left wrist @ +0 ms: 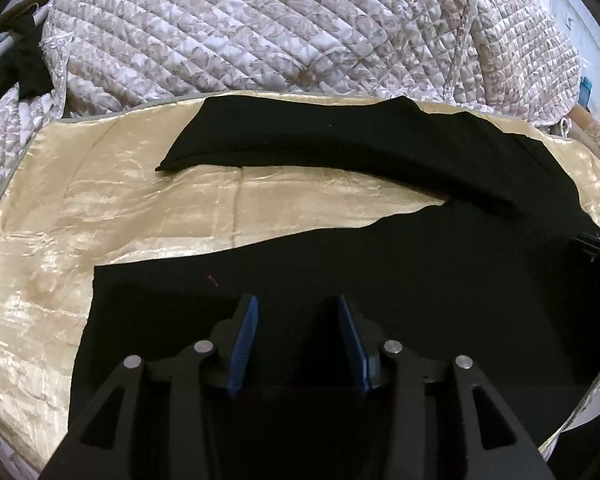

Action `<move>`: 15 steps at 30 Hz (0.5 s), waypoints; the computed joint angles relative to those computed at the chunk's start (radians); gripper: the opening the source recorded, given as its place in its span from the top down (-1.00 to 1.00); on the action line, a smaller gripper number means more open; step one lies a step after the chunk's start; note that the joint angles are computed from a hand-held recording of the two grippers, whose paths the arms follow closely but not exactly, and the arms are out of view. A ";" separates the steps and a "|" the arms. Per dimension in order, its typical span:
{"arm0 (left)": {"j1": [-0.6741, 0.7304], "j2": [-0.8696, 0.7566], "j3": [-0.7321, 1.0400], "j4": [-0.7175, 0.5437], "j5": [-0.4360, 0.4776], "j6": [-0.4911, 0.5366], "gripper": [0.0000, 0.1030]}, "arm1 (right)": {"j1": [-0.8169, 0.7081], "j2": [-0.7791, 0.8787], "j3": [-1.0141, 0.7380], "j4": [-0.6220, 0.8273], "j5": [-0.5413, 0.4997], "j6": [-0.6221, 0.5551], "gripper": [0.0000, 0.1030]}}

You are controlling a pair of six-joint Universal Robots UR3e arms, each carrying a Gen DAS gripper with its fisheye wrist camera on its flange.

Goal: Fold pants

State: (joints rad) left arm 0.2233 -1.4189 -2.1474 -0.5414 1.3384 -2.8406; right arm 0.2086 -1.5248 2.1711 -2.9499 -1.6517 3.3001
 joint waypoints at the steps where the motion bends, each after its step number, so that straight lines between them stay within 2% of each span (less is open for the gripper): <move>1: 0.002 -0.006 0.020 -0.023 -0.015 0.001 0.13 | 0.001 0.001 -0.009 0.006 0.002 -0.001 0.11; 3: -0.004 -0.027 0.061 -0.050 -0.034 0.000 0.12 | -0.010 0.004 -0.032 0.027 0.028 -0.013 0.02; 6: -0.016 -0.076 0.149 -0.077 -0.054 0.009 -0.05 | -0.044 0.003 -0.076 0.074 0.082 -0.050 -0.19; 8: -0.018 -0.128 0.227 -0.099 -0.079 0.021 -0.15 | -0.073 0.003 -0.117 0.119 0.121 -0.081 -0.26; 12: -0.041 -0.301 0.455 -0.153 -0.096 0.047 -0.20 | -0.146 0.053 -0.247 0.210 0.218 -0.163 -0.27; 15: -0.053 -0.454 0.661 -0.201 -0.108 0.051 -0.24 | -0.169 0.147 -0.410 0.288 0.240 -0.270 -0.27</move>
State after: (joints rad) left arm 0.1707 -1.8730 -1.4860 -0.7422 1.2303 -2.7891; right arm 0.0393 -1.3780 1.7610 -2.6622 -1.4119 3.0303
